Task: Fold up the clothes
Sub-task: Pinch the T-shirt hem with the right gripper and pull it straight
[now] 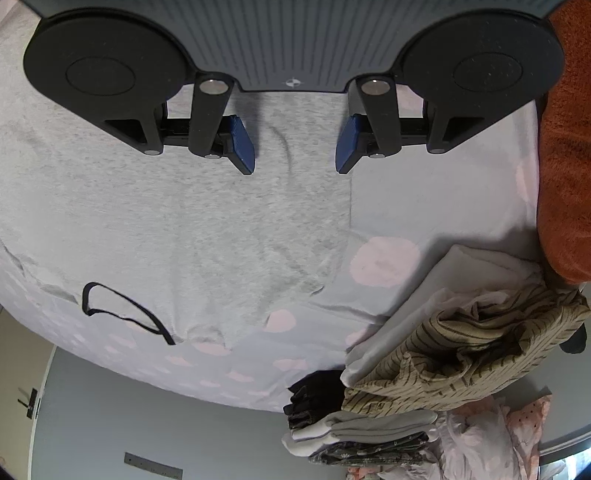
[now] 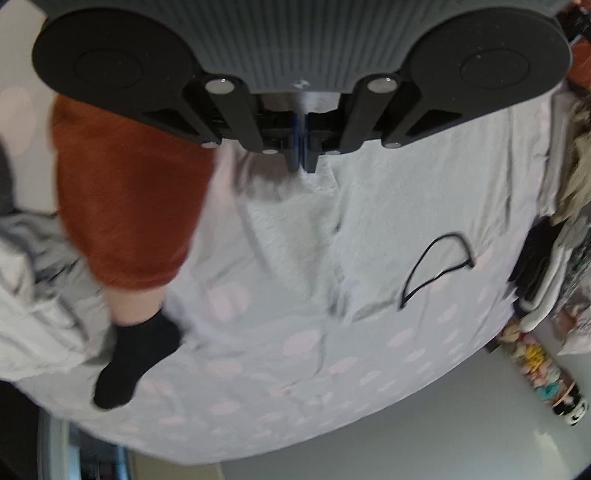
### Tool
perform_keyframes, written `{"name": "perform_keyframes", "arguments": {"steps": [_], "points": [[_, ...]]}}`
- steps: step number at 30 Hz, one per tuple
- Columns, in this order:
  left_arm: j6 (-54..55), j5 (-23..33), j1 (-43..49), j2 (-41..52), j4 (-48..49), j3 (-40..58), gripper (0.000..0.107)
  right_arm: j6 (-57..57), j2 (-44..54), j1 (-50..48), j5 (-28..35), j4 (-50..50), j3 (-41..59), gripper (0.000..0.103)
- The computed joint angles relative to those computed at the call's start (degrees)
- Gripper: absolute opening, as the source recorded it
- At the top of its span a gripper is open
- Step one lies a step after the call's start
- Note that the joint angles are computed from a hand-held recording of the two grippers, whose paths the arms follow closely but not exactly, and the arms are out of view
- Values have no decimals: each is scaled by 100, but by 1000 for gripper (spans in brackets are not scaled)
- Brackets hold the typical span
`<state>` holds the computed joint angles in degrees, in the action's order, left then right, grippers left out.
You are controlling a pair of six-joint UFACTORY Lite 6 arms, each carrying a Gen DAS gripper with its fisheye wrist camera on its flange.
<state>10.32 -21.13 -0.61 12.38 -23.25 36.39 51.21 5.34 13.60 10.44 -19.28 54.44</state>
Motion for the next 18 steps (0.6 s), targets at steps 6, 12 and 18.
{"name": "perform_keyframes", "arguments": {"steps": [6,12,18], "points": [[428,-96,-111,71,-419,18,57,844,3,-435,271,-1310,286,3],[392,-102,-115,-150,-383,-83,57,1247,439,-1225,476,-2121,1167,3],[687,428,-43,-632,-430,-74,57,1202,1883,-1987,1079,-2493,3067,3]]}}
